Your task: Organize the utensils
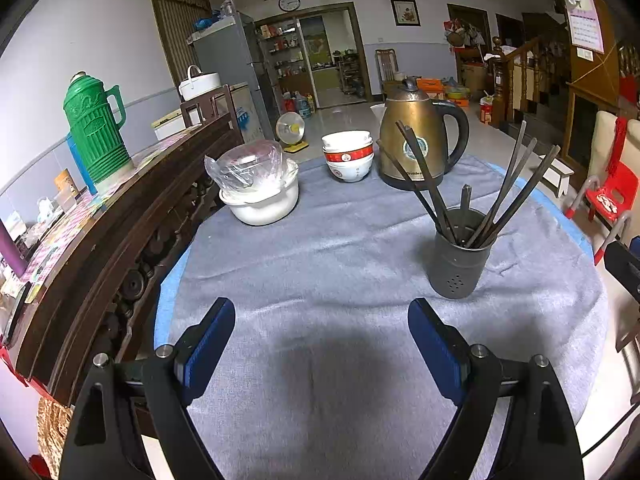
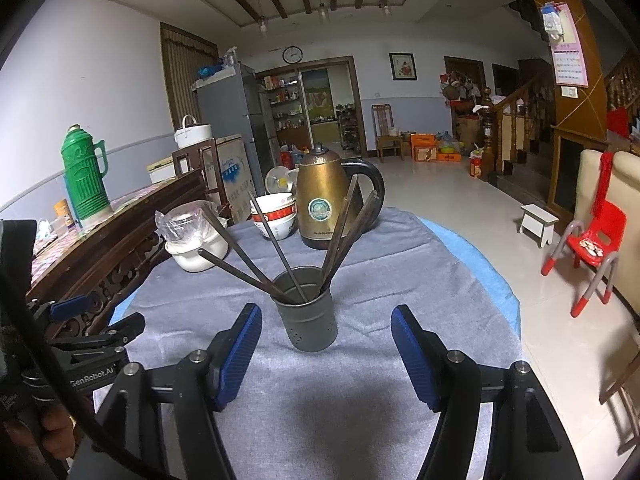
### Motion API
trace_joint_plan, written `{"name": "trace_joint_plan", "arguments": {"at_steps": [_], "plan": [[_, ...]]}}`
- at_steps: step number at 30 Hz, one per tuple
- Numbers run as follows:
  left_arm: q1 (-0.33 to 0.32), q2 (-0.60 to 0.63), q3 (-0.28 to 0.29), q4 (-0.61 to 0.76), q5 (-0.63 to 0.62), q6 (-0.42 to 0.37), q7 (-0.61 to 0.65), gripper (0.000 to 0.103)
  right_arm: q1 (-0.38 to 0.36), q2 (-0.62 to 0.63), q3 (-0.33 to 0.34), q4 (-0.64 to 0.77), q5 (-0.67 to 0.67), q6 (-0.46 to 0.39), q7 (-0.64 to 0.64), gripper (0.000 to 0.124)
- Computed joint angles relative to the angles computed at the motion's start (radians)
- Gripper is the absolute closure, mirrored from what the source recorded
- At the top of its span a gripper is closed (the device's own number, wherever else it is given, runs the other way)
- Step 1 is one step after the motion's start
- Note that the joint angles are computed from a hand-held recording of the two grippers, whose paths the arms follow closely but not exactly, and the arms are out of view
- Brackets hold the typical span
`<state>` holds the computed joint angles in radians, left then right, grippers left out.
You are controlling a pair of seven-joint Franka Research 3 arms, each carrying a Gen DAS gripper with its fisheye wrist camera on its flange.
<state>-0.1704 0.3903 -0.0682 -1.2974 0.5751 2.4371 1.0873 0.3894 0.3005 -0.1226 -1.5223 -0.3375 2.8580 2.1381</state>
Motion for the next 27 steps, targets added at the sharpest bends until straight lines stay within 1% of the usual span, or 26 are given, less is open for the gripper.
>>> {"name": "trace_joint_plan", "arguments": {"at_steps": [9,27], "plan": [[0.002,-0.006,0.0,-0.008,0.0,0.004,-0.001,0.015,-0.003,0.007,0.004,0.009,0.019,-0.001,-0.006,0.053],[0.007,-0.016,-0.003,-0.021,-0.006,0.012,-0.003,0.015,0.007,0.006,-0.004,0.009,0.009,0.004,-0.003,0.053]]}}
